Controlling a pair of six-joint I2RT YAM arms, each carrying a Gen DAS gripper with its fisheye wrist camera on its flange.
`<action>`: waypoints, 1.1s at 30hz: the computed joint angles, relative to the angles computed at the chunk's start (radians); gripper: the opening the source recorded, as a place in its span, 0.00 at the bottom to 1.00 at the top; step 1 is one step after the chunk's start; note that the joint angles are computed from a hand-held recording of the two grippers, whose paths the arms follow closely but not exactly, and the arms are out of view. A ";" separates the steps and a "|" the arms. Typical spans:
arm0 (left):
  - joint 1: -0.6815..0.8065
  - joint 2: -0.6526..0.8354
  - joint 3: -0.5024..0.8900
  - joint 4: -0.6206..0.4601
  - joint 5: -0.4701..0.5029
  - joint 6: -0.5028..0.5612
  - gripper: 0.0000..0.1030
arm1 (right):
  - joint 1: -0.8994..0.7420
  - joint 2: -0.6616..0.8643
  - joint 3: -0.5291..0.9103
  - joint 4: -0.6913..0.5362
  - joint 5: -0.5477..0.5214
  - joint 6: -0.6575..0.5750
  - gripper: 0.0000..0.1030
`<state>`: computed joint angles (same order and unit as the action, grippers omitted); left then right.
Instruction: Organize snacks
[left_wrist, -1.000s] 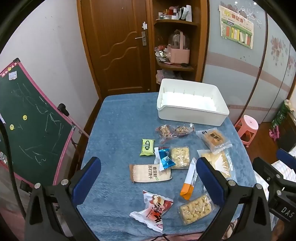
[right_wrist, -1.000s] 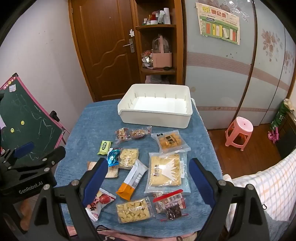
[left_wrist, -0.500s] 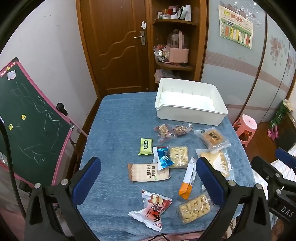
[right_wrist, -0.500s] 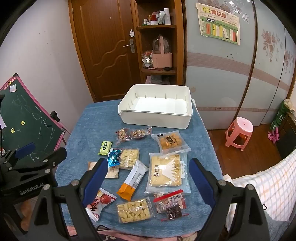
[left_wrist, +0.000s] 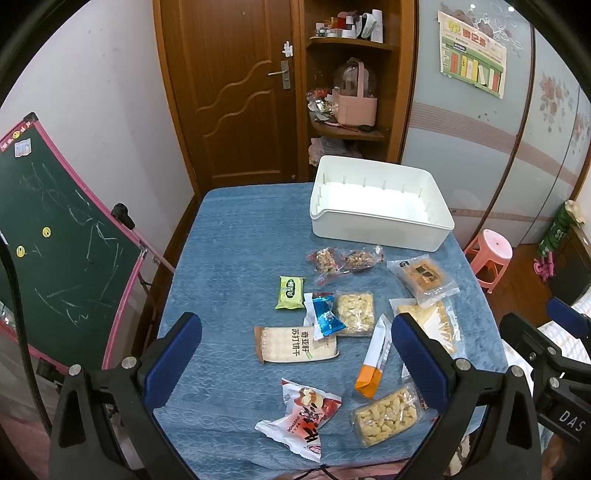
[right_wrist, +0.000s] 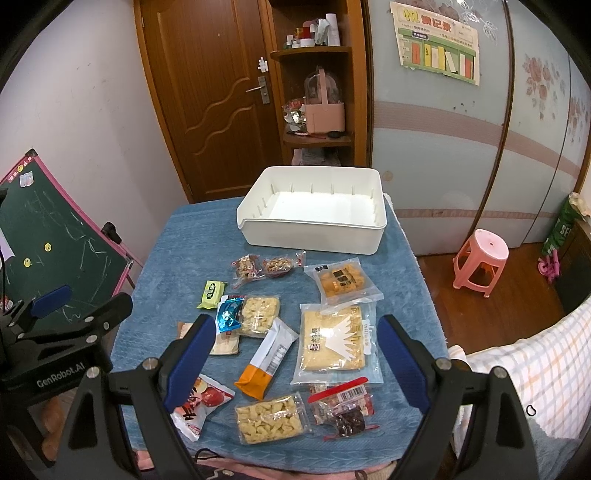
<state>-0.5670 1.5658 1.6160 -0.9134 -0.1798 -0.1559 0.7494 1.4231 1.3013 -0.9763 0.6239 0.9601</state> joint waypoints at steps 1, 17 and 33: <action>0.004 0.002 0.006 -0.003 0.004 0.004 0.99 | -0.001 -0.002 -0.002 0.002 -0.002 -0.002 0.87; -0.043 0.007 -0.004 -0.002 -0.014 -0.032 0.99 | -0.004 0.003 -0.020 0.022 -0.014 0.007 0.87; -0.033 0.006 -0.001 -0.012 -0.008 -0.027 0.99 | 0.001 -0.002 -0.019 0.023 -0.012 0.008 0.87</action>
<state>-0.5996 1.5715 1.6152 -0.9253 -0.1877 -0.1832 0.7507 1.4208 1.2822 -0.9529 0.6115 0.9684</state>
